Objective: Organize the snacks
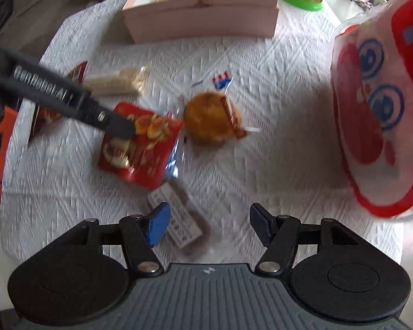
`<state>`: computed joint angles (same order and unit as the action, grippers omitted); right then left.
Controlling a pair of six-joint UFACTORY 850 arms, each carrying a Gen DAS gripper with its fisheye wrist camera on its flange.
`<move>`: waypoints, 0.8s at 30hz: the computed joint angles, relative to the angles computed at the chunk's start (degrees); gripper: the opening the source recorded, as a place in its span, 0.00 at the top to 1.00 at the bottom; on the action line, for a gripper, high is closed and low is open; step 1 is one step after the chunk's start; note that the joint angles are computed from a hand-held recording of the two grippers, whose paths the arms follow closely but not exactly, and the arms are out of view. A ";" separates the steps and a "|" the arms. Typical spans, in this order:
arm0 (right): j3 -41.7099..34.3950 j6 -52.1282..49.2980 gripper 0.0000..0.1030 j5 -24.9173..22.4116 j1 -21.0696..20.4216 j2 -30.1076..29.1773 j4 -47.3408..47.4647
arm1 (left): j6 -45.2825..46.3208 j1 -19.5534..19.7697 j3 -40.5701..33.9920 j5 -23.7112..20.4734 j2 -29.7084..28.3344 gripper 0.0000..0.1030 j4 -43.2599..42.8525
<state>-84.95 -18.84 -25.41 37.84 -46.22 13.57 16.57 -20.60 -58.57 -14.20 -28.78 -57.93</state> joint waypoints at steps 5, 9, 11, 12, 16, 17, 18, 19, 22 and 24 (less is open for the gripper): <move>2.06 0.41 0.37 2.24 1.73 0.06 0.75 | -13.24 -0.82 -1.32 -1.16 -0.84 0.56 10.45; 1.76 3.13 0.33 3.48 2.59 -0.32 -1.29 | -30.20 -2.00 -4.18 -0.20 -2.38 0.56 25.54; 1.08 3.62 0.33 2.78 2.76 -0.72 -2.36 | -35.23 -2.67 -6.18 -0.91 -3.74 0.51 30.85; 0.55 3.74 0.33 2.66 3.06 -1.13 -3.56 | -37.50 -3.03 -7.12 -1.36 -4.31 0.46 33.68; 1.09 -0.23 0.33 2.54 2.93 -0.55 -3.96 | -46.13 -4.12 -10.71 -3.44 -6.41 0.45 43.70; 1.14 -1.93 0.33 2.45 2.81 -0.52 -3.38 | -47.42 -4.29 -11.34 -3.64 -6.82 0.44 45.05; 1.05 -2.75 0.35 2.10 2.78 -0.52 -3.98 | -48.75 -4.45 -12.16 -3.94 -7.33 0.43 46.54; 0.89 -3.03 0.37 1.66 2.73 -0.50 -4.81 | -49.76 -4.54 -12.75 -4.29 -7.68 0.43 47.81; -0.55 -4.55 0.50 -0.14 2.00 -0.99 -4.02 | -55.32 -4.47 -13.88 -5.18 -8.08 0.45 53.07; -2.18 -6.56 0.51 -1.23 0.93 -1.92 -1.21 | -62.62 -4.10 -13.58 -4.87 -7.63 0.48 59.05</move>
